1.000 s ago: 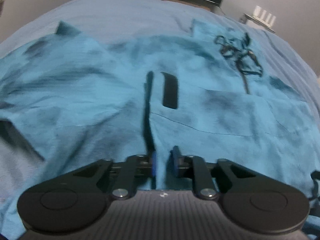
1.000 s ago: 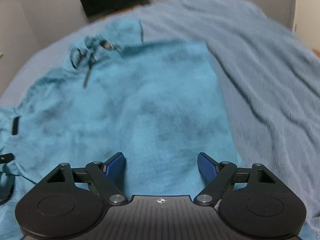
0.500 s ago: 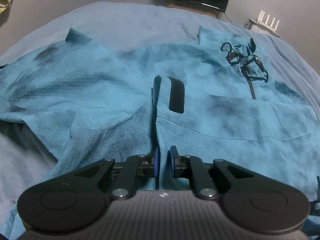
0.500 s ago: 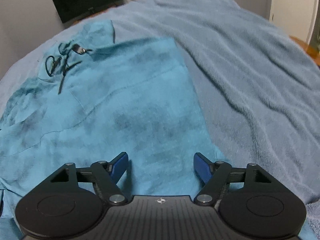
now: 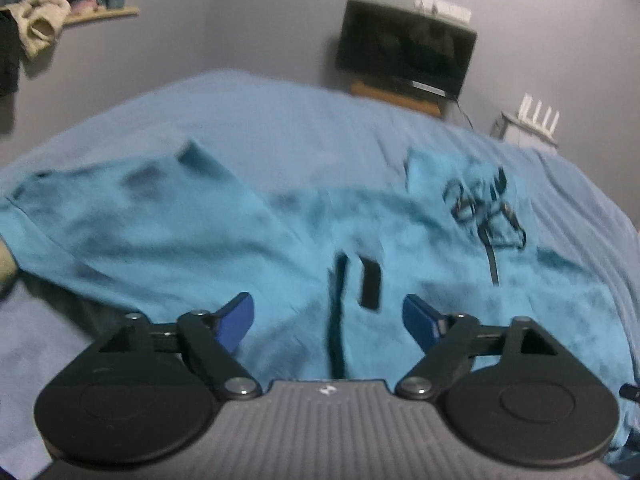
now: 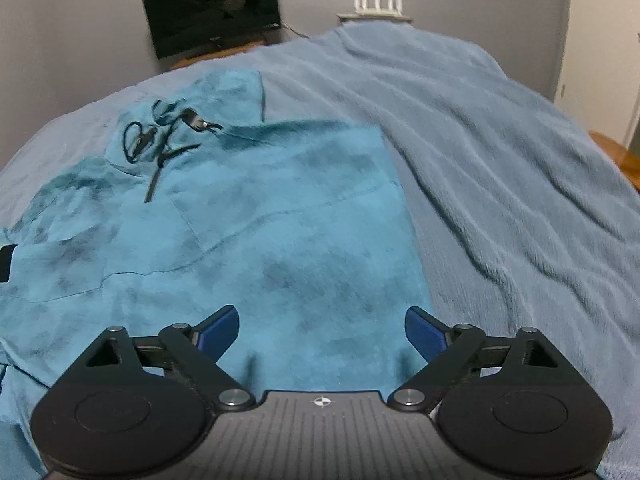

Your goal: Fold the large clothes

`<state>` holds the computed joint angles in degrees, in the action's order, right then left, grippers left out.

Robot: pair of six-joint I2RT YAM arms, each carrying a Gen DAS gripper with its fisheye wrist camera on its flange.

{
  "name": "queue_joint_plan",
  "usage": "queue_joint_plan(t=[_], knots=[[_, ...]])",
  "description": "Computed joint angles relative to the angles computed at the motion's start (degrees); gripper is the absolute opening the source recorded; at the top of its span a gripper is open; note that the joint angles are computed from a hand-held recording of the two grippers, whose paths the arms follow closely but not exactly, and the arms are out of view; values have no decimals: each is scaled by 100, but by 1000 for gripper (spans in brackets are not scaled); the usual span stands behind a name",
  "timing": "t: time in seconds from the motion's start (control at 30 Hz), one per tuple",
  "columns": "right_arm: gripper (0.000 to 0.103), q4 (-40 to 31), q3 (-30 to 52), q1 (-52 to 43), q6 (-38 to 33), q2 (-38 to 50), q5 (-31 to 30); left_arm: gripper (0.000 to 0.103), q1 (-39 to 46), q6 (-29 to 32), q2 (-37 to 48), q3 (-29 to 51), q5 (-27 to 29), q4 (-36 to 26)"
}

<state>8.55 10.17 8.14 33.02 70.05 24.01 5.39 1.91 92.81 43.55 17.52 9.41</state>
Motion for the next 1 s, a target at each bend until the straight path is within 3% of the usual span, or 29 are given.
queue_joint_plan(t=[0.07, 0.23, 0.47, 0.63, 0.77, 1.0], knots=[[95, -5, 32, 166, -43, 3, 146, 90, 364, 74, -191, 106, 202, -165], [96, -69, 114, 409, -128, 63, 356, 92, 1339, 359, -43, 946, 478, -1044], [96, 30, 96, 381, -212, 84, 339, 92, 2360, 443, 812, 1806, 313, -1180], [98, 927, -454, 502, -546, -545, 183, 92, 2792, 402, 1585, 2315, 304, -1255], [103, 1767, -829, 989, -969, -866, 462, 92, 2961, 237, 2252, 2768, 365, -1341], [103, 1873, -669, 1079, -1089, -494, 469, 92, 3029, -451, 3700, 4226, 677, -1594]])
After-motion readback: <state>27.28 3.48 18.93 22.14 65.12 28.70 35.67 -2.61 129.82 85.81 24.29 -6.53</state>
